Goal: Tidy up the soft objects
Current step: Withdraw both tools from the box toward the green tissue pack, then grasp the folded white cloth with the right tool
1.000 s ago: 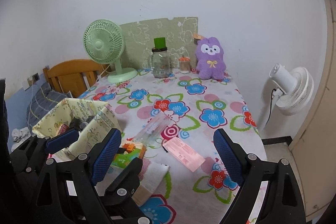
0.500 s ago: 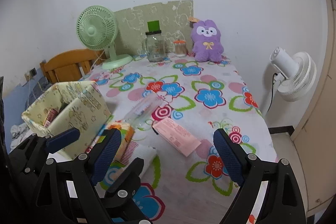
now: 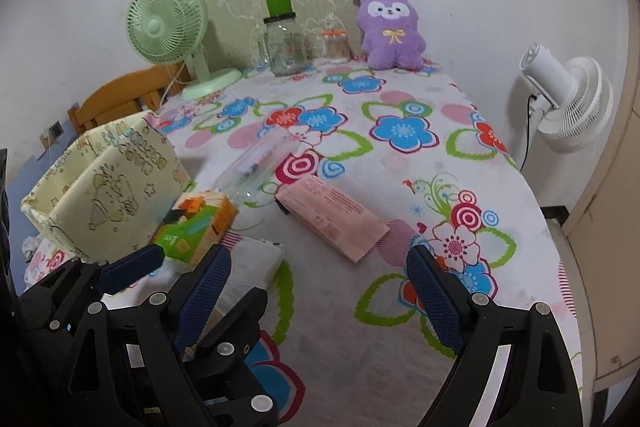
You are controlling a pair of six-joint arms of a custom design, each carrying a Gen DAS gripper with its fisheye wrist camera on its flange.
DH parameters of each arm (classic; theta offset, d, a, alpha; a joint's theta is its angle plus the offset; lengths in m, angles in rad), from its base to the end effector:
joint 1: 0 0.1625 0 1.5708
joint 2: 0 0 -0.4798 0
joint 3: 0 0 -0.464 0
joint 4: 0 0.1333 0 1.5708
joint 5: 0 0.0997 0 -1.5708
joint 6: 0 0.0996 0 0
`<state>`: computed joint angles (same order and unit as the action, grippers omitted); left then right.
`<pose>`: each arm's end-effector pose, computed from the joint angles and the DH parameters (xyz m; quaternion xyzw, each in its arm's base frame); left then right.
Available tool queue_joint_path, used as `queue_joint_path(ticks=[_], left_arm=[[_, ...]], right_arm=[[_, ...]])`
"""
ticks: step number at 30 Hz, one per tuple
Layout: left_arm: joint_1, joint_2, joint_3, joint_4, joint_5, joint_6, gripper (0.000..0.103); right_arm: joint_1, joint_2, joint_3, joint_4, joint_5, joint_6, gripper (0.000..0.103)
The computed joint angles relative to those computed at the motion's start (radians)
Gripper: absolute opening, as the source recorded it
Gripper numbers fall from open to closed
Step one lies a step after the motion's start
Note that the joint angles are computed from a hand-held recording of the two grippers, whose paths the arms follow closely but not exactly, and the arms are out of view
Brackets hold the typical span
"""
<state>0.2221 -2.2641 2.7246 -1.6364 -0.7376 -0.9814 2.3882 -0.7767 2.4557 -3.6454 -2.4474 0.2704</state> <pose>-0.1254 -0.2405 0.2251 0.2418 0.8671 -0.2938 0.3214 0.3369 -0.2382 0.0171 0.1595 -0.8773 0.3676 0.2640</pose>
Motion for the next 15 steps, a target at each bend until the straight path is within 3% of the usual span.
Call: queue_joint_path(ticks=[11, 15], left_arm=[[0.033, 0.061, 0.002, -0.077, -0.005, 0.060, 0.055], [0.028, 0.061, 0.000, -0.071, -0.005, 0.053, 0.054]], right_arm=[[-0.036, -0.002, 0.005, 0.013, 0.016, 0.017, 0.092], [-0.036, -0.004, 0.005, 0.008, 0.017, 0.013, 0.092]])
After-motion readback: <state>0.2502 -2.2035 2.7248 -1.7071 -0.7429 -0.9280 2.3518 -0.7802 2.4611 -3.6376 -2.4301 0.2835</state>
